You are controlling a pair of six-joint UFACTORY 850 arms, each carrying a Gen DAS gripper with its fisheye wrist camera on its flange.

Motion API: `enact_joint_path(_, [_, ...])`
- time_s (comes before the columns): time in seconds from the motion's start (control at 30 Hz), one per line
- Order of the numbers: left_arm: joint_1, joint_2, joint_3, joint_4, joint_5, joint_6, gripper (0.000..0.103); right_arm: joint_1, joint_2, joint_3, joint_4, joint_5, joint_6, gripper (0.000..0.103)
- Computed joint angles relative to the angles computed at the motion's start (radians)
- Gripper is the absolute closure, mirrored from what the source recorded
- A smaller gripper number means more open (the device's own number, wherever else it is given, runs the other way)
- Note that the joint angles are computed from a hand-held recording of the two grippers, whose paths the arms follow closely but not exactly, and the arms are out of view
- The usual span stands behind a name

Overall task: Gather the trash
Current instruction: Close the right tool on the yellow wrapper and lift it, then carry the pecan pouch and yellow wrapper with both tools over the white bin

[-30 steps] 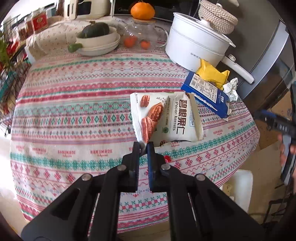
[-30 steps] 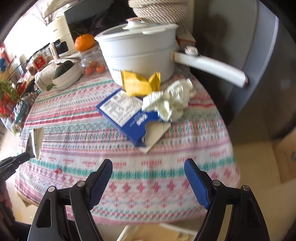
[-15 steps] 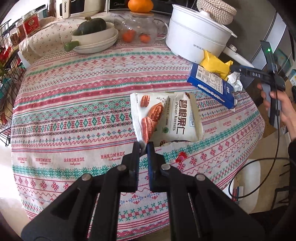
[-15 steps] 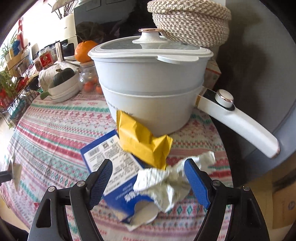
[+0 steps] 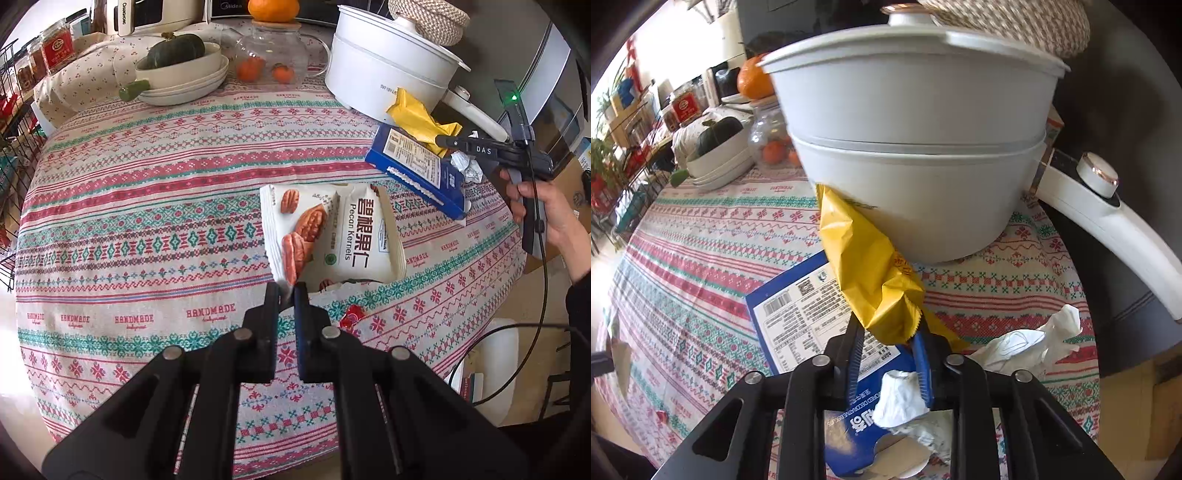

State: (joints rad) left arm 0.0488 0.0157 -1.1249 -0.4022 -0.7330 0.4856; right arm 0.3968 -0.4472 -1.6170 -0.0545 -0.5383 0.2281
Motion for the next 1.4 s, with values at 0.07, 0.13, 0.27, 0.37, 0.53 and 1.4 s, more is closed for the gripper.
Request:
enact_joint_path(0.07, [0.002,0.006,0.002,-0.007,0.001,-0.004,0.094,0.006,0.017,0.012,0.018,0.003,-0.001,0.084])
enact_joint_path(0.13, [0.008,0.010,0.001,-0.017,-0.006,-0.006,0.094,0.014,0.036,0.019,0.034,-0.001,0.003,0.085])
enact_joint_path(0.27, [0.021,0.016,0.002,-0.043,-0.021,-0.006,0.094,0.035,0.081,0.030,0.070,-0.020,0.014,0.086])
enact_joint_path(0.37, [0.026,0.022,0.003,-0.067,-0.038,0.003,0.094,0.060,0.122,0.048,0.045,-0.031,0.060,0.086])
enact_joint_path(0.53, [0.012,0.054,0.021,-0.087,-0.042,0.021,0.094,0.106,0.240,0.150,-0.020,-0.039,0.159,0.086])
enact_joint_path(1.4, [-0.253,0.189,0.121,-0.103,-0.146,0.128,0.094,0.185,0.819,0.744,0.002,-0.236,0.481,0.086])
